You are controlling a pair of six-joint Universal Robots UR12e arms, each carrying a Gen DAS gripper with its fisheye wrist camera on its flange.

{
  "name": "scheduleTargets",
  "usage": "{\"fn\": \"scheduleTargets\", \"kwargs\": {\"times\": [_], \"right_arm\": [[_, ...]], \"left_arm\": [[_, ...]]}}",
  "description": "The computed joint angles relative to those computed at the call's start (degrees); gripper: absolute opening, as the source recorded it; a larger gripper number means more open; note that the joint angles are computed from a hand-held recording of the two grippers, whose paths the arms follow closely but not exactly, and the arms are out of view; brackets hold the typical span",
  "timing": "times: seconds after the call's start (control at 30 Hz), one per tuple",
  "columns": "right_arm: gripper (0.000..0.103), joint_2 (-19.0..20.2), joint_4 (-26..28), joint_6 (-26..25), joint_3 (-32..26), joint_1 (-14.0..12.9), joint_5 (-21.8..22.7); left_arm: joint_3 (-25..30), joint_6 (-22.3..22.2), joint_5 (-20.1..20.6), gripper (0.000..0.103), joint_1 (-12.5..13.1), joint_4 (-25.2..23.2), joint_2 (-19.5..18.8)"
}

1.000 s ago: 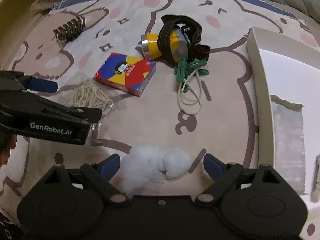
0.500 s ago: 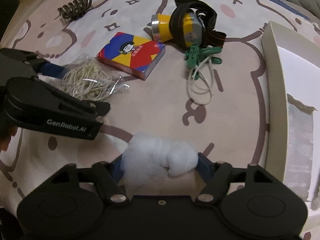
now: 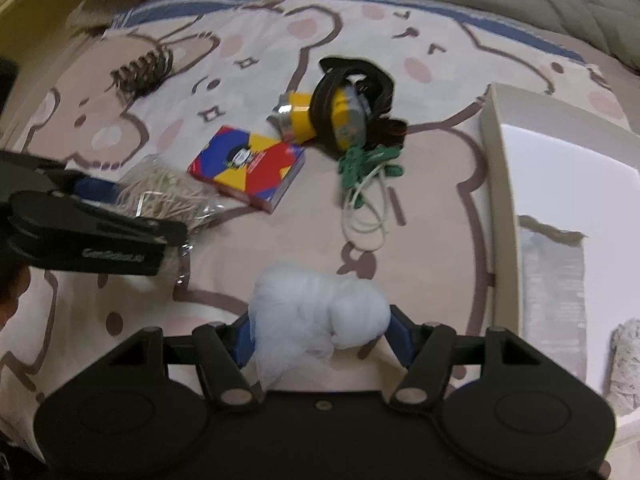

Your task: Organize objects

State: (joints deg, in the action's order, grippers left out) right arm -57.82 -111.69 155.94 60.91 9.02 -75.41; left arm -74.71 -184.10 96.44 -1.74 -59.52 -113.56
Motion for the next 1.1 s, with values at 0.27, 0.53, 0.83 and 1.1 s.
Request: {"fn": "scheduleTargets", "kwargs": {"times": [0.27,0.53,0.83,1.1], "right_arm": [[0.066,-1.6,-8.7,3.6,2.6,-0.8,2.4],[0.066,-3.3,-17.8,5.8,5.5,-1.5,5.9],[0.066,-4.8,-26.9,6.9,8.5,-1.8,8.0],[0.066,-5.6,-34.5,8.1,10.3,-2.1,8.7]], "left_arm": [[-2.0,-2.6,1.3,0.070,0.0,5.6,2.3],[-3.8,-3.6,2.0,0.069,-0.4,9.9,4.3],[-5.4,-5.8,4.3,0.069,-1.2,14.3,5.9],[-6.3,-6.4,5.6,0.069,-1.7,17.9,6.7]]}}
